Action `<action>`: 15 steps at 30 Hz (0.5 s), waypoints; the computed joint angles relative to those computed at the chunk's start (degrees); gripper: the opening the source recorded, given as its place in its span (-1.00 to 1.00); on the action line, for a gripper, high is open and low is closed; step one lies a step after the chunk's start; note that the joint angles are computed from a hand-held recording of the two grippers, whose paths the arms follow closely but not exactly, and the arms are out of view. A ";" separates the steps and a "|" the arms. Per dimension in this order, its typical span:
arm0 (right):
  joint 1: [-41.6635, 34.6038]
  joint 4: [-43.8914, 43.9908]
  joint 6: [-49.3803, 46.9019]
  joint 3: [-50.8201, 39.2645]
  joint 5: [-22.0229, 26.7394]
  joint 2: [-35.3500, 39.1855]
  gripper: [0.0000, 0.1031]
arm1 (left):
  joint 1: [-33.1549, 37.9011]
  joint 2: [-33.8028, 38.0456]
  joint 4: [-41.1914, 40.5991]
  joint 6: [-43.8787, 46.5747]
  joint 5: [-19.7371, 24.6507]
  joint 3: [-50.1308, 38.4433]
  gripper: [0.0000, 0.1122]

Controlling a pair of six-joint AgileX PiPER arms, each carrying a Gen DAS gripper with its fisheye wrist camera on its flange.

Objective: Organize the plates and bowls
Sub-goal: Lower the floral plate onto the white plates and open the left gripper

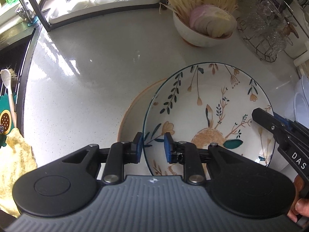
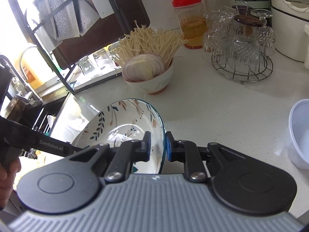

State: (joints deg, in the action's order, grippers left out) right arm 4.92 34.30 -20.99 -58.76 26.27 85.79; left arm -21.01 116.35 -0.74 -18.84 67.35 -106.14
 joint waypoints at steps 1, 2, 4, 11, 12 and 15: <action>-0.19 1.15 -1.17 0.02 0.29 0.10 -0.64 | -0.15 0.13 0.49 -0.20 0.24 -0.11 -0.53; -0.30 2.36 -2.42 0.03 0.51 0.16 -0.64 | -0.29 0.36 0.99 -0.18 0.79 -0.43 -0.53; 0.68 -0.43 -0.27 -0.25 0.32 0.32 -0.63 | -0.46 0.32 1.66 -0.25 0.94 -0.41 -0.53; 0.56 0.24 -0.30 -0.95 2.24 1.68 -0.64 | 0.03 -0.54 2.41 -1.04 1.16 0.31 -0.52; 0.76 -0.34 0.16 -1.06 2.30 1.61 -0.63 | 0.04 -0.90 2.50 -1.56 0.86 0.78 -0.52; 1.00 -1.11 0.16 -1.12 2.20 0.76 -0.63 | 0.58 -2.88 2.39 -3.40 -1.00 3.42 -0.51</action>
State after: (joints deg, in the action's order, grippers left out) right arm 5.92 33.19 -20.82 -59.88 28.47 86.55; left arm -20.43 113.47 1.65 -22.24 66.35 -102.72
